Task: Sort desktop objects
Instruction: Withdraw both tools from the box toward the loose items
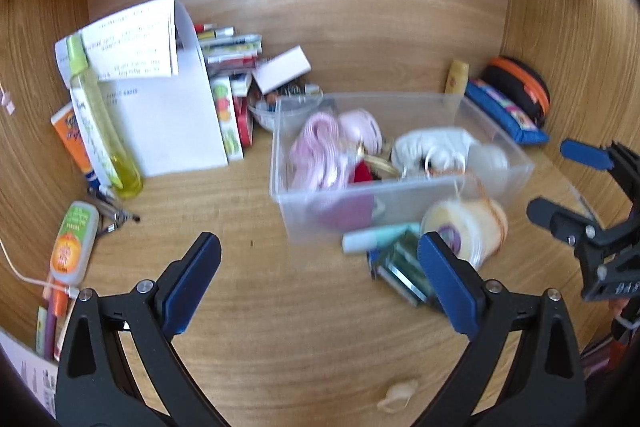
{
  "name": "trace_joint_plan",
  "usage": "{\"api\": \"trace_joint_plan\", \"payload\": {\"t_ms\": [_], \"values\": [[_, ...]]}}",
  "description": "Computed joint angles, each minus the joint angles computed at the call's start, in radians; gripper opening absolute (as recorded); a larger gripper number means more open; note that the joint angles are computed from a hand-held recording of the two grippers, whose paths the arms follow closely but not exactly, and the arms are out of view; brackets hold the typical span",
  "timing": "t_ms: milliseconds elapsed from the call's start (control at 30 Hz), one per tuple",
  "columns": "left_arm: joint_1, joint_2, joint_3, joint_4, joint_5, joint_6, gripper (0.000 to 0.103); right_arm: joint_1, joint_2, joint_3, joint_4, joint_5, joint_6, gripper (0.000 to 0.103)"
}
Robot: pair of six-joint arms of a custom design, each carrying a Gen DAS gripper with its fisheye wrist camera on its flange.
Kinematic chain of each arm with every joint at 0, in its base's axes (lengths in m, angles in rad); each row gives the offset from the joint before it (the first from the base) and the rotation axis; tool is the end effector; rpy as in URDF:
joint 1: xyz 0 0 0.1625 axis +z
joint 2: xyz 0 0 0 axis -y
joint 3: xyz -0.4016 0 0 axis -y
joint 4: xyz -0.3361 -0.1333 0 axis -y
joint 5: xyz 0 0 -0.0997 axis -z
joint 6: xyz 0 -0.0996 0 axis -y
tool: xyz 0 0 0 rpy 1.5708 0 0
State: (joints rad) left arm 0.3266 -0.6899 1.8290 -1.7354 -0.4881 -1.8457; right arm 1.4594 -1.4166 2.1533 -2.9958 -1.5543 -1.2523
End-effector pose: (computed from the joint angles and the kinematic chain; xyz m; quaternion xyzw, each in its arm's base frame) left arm -0.3720 -0.3596 0.0041 0.0061 0.7948 -0.4448 0.4129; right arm 0.0840 -0.4631 0.3199 0.5107 -0.7908 0.2668 0.2066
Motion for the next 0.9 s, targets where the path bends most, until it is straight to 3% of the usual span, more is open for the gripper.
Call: {"api": "trace_joint_plan", "payload": {"t_ms": [533, 900], "values": [[-0.034, 0.083, 0.073, -0.231, -0.181, 0.102, 0.100, -0.023, 0.047, 0.024, -0.020, -0.081, 0.082, 0.098], [-0.062, 0.096, 0.127, -0.353, -0.217, 0.096, 0.100, -0.015, 0.081, 0.010, 0.042, -0.109, 0.142, 0.098]]}}
